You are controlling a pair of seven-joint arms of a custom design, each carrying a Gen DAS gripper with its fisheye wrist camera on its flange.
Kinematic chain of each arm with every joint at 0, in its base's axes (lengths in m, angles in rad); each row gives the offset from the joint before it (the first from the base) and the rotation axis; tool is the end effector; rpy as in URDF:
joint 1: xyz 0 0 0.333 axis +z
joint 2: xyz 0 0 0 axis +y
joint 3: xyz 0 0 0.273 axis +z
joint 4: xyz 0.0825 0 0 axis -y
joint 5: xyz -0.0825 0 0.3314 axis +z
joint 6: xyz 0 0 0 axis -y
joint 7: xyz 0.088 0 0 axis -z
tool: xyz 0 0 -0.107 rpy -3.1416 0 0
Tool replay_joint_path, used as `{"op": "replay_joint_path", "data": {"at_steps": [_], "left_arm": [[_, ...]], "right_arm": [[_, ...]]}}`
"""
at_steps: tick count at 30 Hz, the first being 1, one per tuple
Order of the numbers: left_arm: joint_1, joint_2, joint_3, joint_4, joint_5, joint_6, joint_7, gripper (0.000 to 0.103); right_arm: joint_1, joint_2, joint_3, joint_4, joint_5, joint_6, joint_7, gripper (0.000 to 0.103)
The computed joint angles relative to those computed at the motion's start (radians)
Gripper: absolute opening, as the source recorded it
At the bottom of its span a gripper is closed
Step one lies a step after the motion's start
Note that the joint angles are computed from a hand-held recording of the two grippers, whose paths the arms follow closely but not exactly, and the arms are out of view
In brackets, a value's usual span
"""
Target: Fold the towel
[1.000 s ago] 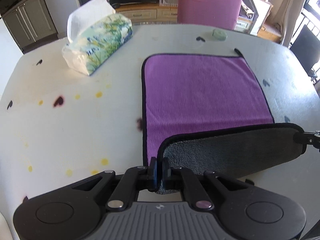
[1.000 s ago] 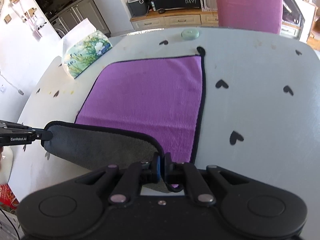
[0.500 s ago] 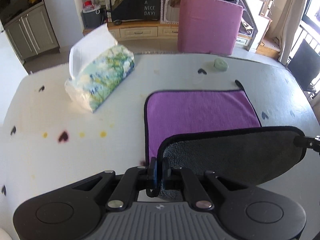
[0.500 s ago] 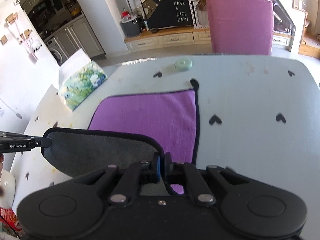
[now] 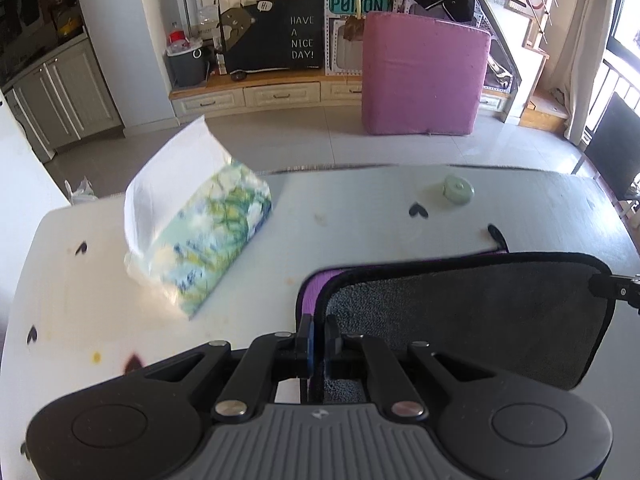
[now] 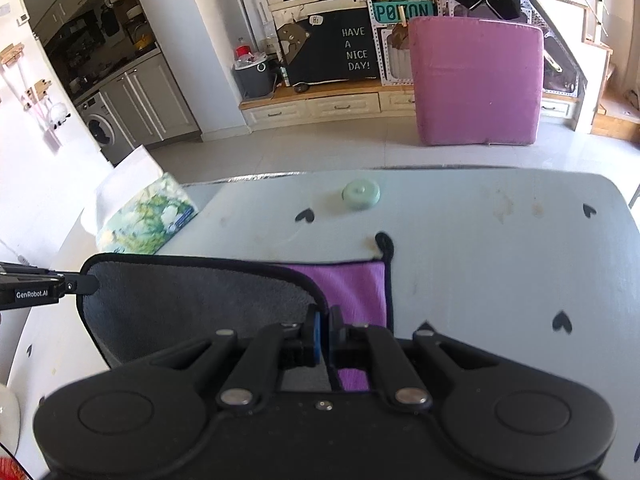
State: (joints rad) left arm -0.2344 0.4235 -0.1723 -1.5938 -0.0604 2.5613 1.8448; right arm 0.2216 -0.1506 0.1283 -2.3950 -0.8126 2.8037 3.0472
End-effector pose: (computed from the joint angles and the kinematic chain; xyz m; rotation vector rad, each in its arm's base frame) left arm 0.6058 -0.2413 0.4366 -1.2918 2.4628 -0.6937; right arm 0.4325 0.1956 0.4162 -1.3697 2.1150 -0.5463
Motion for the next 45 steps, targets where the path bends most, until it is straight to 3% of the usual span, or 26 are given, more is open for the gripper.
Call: {"op": "replay_joint_path", "data": {"at_steps": [12,28,40,42,44,45], "left_arm": [[-0.075,0.240,0.036,0.325,0.089,-0.079,-0.054,0.006],[-0.110,0.487,0.063,0.612,0.120,-0.185,-0.101,0.006],[-0.107,0.551,0.051,0.684,0.093,-0.188,-0.091,0.009],[-0.110,0.556,0.058,0.686,0.102,-0.185,-0.087,0.009],[-0.112,0.571,0.064,0.709,0.109,-0.201,-0.089,0.011],[-0.110,0.573,0.064,0.711,0.109,-0.204,-0.091,0.012]], "right_arm": [[0.009,0.152,-0.055,0.157,-0.031,-0.026,-0.007,0.004],[0.065,0.340,-0.134,0.251,0.025,-0.021,-0.025,0.004],[0.085,0.364,-0.153,0.274,0.003,-0.080,-0.017,0.005],[0.085,0.371,-0.157,0.275,-0.003,-0.064,-0.012,0.013],[0.084,0.374,-0.162,0.270,-0.008,-0.040,-0.001,0.030],[0.085,0.375,-0.166,0.268,-0.017,-0.027,0.006,0.033]]}}
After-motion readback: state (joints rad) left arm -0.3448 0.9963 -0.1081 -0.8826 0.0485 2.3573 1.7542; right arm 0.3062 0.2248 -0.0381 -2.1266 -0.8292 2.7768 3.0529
